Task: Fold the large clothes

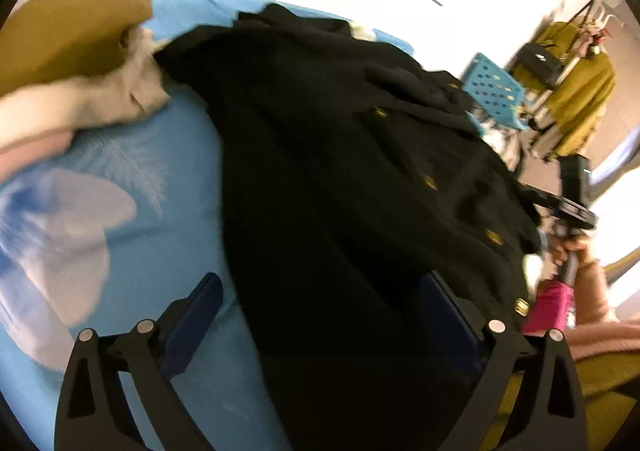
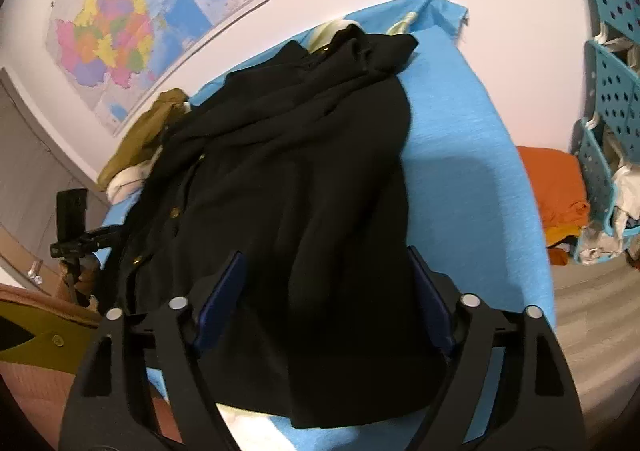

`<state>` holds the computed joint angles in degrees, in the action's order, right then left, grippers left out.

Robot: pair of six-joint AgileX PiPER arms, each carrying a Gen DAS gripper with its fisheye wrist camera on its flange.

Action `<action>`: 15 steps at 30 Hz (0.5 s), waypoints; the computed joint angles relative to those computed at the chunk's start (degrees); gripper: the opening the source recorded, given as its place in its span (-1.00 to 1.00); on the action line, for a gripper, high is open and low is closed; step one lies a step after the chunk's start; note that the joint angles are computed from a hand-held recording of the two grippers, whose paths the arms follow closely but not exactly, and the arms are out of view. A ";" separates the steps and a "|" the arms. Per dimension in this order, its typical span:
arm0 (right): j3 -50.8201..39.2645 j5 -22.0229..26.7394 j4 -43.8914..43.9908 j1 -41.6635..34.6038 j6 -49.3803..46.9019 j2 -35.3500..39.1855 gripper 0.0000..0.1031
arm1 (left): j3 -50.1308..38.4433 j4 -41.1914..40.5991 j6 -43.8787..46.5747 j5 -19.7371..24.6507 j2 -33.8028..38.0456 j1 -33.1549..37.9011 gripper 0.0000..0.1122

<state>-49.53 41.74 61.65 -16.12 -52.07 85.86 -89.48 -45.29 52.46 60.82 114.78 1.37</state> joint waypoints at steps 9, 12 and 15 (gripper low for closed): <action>2.97 0.08 3.06 -1.00 -4.25 -1.70 0.49 | 4.41 -3.58 1.53 4.49 -1.84 1.04 0.71; 3.19 -1.63 3.86 0.45 -4.74 -1.36 0.19 | 6.32 -4.66 0.74 0.86 -3.07 -0.49 0.64; 3.86 5.93 9.45 -4.82 -7.23 1.18 -0.48 | 9.69 2.08 -6.75 -11.08 -6.64 -3.93 -0.53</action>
